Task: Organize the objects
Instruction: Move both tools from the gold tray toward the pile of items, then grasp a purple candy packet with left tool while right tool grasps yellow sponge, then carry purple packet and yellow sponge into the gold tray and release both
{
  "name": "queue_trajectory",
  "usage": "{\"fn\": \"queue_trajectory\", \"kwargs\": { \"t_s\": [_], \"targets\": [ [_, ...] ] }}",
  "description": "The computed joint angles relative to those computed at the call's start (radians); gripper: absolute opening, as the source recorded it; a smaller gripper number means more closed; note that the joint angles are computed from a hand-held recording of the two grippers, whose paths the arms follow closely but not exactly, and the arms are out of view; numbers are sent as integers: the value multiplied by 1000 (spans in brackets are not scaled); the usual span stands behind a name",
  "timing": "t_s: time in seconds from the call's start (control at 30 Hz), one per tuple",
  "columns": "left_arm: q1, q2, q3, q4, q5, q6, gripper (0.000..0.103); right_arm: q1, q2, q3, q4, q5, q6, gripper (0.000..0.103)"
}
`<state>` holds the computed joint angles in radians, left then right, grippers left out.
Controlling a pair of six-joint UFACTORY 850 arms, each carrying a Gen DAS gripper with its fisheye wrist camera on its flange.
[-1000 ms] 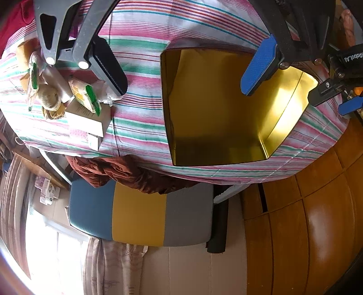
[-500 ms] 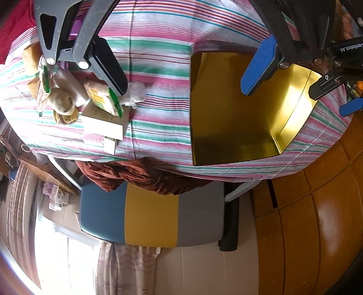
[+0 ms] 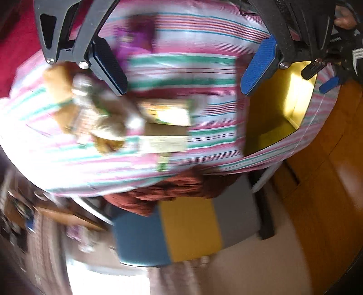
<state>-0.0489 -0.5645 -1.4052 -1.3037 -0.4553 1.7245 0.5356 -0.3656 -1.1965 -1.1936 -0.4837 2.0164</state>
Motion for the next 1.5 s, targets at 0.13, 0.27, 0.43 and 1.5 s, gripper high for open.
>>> {"fn": "queue_trajectory", "kwargs": {
  "t_s": [0.13,0.27,0.43,1.5],
  "targets": [
    [-44,-3,-4,44,-44,-10,103,-32,115,119,58,-66,19,102],
    [-96,-24,-27,131,-137,-23,100,-54,199,206,123,-128,-2,102],
    [-164,-32,-9,159,-254,116,85,-84,262,280,174,-96,9,102],
    [-222,-138,-46,331,-375,113,34,-311,-119,-41,996,-283,-1276,53]
  ]
}}
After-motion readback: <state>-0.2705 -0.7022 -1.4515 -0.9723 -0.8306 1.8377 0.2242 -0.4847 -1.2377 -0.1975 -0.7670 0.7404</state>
